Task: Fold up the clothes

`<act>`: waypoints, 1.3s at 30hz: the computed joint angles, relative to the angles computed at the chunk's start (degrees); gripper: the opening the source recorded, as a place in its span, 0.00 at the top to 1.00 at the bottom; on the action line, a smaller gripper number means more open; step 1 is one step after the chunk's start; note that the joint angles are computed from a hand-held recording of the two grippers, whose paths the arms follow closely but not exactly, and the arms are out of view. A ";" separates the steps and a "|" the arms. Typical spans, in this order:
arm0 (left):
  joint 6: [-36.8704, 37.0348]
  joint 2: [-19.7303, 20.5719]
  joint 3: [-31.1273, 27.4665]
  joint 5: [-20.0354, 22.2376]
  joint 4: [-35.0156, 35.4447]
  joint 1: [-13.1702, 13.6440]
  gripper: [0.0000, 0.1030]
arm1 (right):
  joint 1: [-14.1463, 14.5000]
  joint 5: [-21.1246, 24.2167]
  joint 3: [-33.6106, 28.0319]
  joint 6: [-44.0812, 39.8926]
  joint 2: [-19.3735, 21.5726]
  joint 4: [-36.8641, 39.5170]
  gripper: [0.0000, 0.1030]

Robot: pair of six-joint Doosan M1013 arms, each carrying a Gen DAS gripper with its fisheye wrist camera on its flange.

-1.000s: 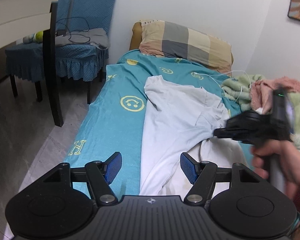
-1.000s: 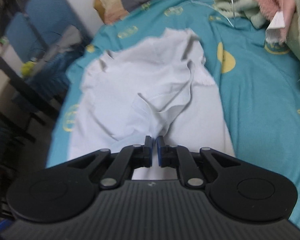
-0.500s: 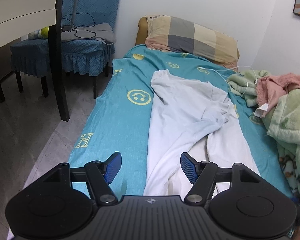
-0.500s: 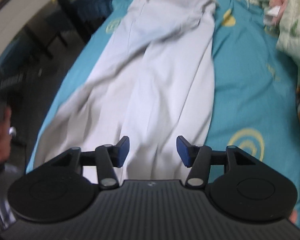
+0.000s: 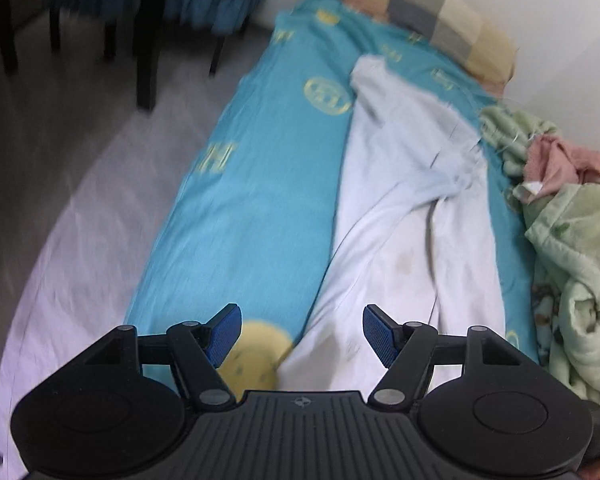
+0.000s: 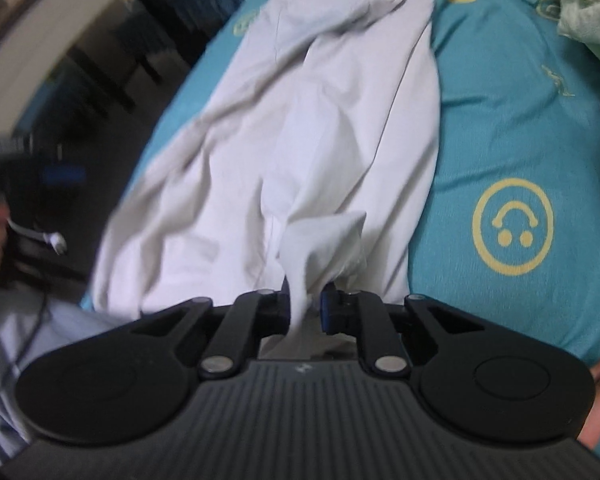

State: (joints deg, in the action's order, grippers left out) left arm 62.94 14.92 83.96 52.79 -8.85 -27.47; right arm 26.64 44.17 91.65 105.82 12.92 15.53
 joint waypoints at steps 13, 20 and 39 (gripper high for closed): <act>12.36 4.99 -3.38 14.28 -6.55 -0.12 0.54 | -1.53 -7.02 2.36 -3.77 -1.29 9.53 0.85; 18.31 4.77 -6.84 18.85 4.87 -6.32 0.97 | -1.45 -5.78 2.08 -3.53 -0.88 8.84 0.85; 19.59 2.35 -5.32 8.36 14.28 -16.55 0.78 | -3.24 -19.74 8.03 1.39 -5.61 13.61 0.83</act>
State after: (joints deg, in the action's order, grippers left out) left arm 82.53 17.27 78.64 61.15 5.43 -44.03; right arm 23.40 24.44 99.68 107.21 7.31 29.14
